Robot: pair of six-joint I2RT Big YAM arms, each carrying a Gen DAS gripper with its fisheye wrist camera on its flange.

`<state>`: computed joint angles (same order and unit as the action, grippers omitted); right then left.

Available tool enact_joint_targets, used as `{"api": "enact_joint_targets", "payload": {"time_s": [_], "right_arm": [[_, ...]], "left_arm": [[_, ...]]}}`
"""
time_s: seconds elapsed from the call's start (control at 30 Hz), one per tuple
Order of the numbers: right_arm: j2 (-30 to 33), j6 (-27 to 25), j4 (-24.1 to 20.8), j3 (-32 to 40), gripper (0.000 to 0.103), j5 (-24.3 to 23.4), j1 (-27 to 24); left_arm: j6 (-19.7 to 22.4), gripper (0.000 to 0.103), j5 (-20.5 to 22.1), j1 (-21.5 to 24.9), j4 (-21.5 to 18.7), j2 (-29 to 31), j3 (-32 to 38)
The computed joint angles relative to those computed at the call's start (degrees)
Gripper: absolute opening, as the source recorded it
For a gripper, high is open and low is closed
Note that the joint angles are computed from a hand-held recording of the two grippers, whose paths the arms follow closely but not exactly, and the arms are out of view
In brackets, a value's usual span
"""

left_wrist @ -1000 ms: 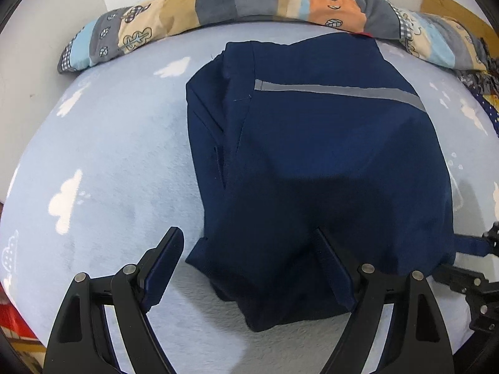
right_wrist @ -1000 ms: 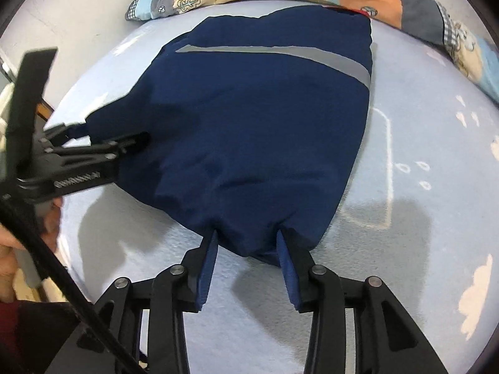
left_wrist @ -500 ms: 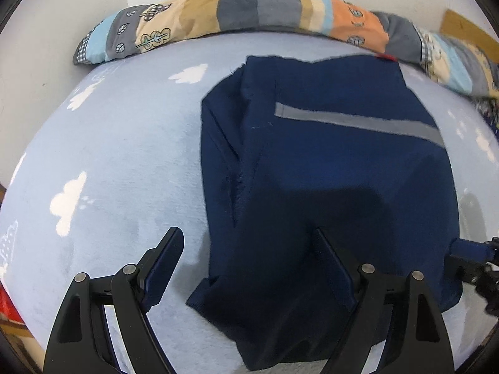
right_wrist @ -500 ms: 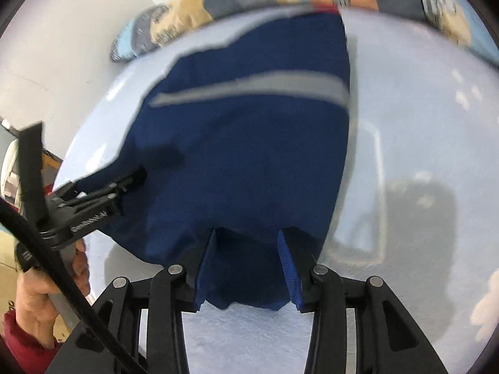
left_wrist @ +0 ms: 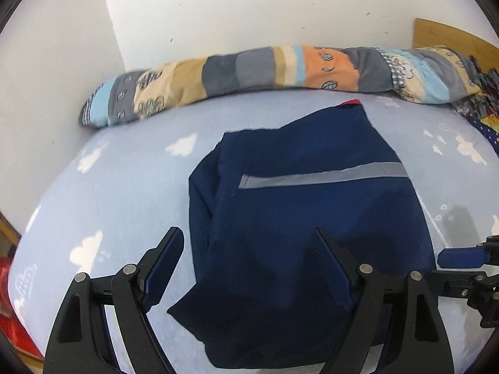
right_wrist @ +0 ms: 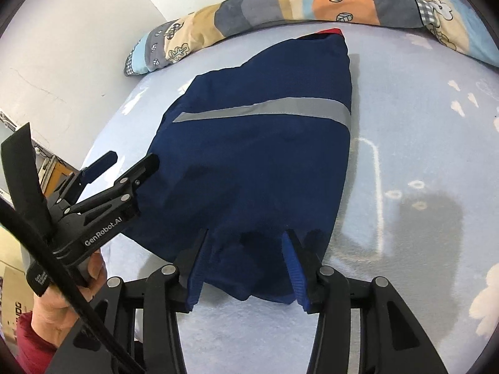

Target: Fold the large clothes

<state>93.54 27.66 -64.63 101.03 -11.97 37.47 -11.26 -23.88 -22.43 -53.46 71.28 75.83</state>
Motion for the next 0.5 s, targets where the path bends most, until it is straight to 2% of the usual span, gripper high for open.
{"api": "enact_joint_targets", "payload": {"time_s": [0.33, 0.5], "right_arm": [[0.7, -2.1, -0.1, 1.6, 0.051, 3.1, 1.6], [1.7, -3.8, -1.4, 2.4, 0.051, 2.9, 2.4]], "left_arm": [[1.6, 0.083, -2.0, -0.2, 0.8, 1.0, -0.2], [1.9, 0.083, -2.1, -0.1, 0.8, 0.9, -0.4]]}}
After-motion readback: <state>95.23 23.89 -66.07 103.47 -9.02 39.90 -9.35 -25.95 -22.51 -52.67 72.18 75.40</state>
